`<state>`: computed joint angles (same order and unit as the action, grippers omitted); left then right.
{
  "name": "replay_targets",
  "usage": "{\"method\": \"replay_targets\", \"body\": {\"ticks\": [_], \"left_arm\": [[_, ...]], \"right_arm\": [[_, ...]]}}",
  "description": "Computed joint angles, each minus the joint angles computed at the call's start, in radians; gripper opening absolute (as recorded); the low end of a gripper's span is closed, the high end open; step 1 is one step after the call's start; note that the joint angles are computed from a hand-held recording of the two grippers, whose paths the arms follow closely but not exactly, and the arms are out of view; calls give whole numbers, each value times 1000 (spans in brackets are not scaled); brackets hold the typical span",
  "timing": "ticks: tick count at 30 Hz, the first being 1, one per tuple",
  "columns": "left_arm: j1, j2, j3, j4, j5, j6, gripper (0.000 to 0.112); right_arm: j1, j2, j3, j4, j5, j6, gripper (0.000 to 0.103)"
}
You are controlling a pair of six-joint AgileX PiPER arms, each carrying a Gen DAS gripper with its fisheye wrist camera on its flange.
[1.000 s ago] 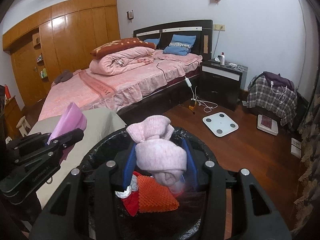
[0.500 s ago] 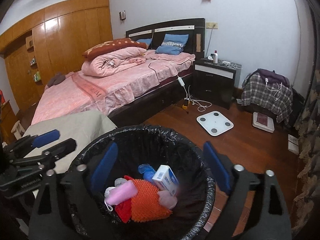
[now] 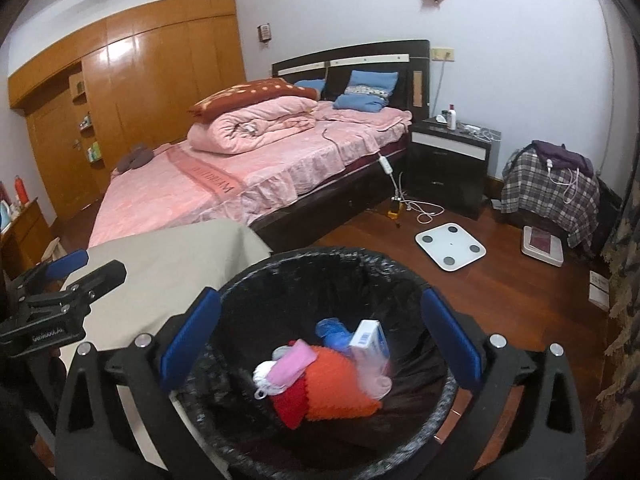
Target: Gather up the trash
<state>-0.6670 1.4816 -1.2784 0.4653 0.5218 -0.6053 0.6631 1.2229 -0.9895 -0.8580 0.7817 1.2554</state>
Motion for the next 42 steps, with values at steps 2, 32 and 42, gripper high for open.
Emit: {"method": "replay_targets", "body": {"ticks": [2,32,42], "left_arm": [[4,-36,20,11,28,-11,97],[-143,-339,144,250,226,-228,97],[-136,-339,139,240,225,-215,97]], "right_arm": [[39,4,-20,-1,30,8,98],[359,45,-238,-55,291,14,98],[362,45,-235,-58,291,19,98]]}}
